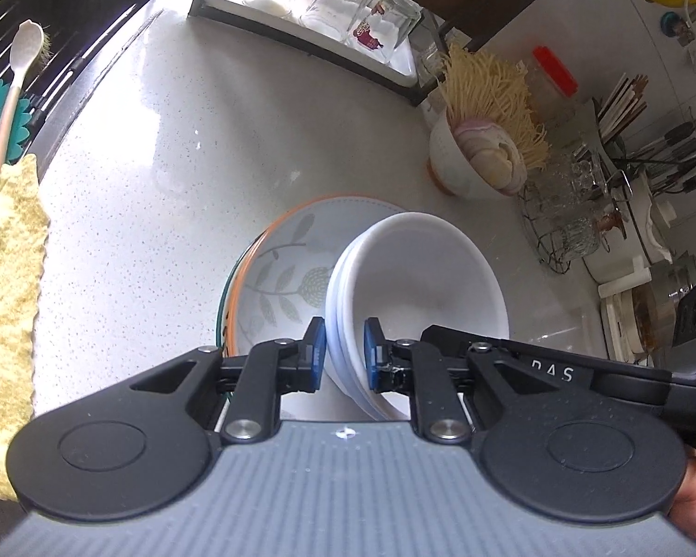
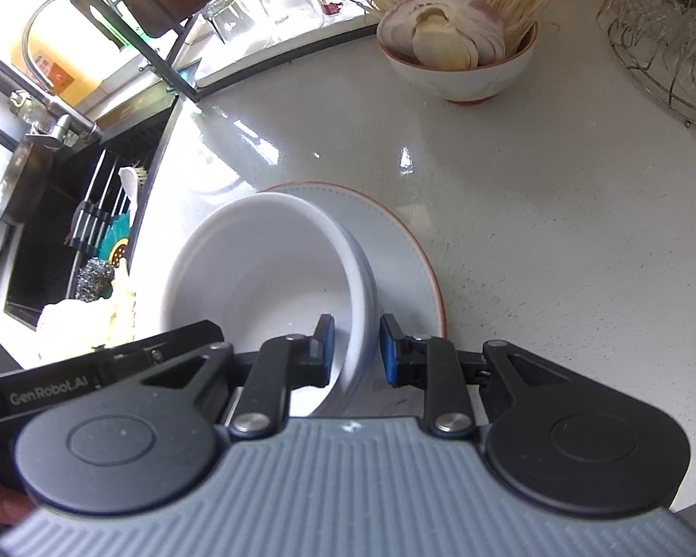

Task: Organize plates and bowls
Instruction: 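Lower the bowl stack onto the plate stack and open both grippers, then raise both grippers and pull them back from the plates and bowls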

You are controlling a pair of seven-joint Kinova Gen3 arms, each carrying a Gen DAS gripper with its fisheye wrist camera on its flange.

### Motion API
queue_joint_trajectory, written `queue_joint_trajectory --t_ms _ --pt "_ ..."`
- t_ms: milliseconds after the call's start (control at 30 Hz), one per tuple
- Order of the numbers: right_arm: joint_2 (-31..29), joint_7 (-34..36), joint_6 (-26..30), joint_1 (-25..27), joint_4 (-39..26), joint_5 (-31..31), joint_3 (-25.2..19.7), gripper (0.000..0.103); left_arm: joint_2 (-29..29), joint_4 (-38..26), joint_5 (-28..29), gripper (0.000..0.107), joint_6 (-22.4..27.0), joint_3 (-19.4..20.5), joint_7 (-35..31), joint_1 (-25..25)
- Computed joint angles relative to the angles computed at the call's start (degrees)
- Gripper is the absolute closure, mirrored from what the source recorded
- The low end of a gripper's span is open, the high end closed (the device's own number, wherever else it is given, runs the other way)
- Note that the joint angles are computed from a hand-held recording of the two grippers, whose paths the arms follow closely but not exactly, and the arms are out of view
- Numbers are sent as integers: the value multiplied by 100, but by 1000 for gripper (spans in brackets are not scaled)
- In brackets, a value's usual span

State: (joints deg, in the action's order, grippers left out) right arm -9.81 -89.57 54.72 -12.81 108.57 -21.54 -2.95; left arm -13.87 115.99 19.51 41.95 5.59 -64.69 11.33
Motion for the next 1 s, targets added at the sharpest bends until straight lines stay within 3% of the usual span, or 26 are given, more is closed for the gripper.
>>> queue_joint_trajectory --t_ms 267,367,400,633,1000 --pt "-69 -211 -52 14 32 56 -17 76 33 1 132 87 -21 -96 -271 68" --pt "-185 -231 -116 19 86 -21 32 56 24 -75 18 83 85 -29 -283 37" --pt "-225 -225 -150 16 105 -47 45 53 0 -97 -36 80 113 2 -261 24" --pt "-473 -67 -165 -2 31 -114 235 54 -330 -316 -367 76 324 120 -122 -31" --pt "-1313 1058 -114 -45 -400 -414 950 54 -896 -1534 -1798 75 1215 1128 989 -486"
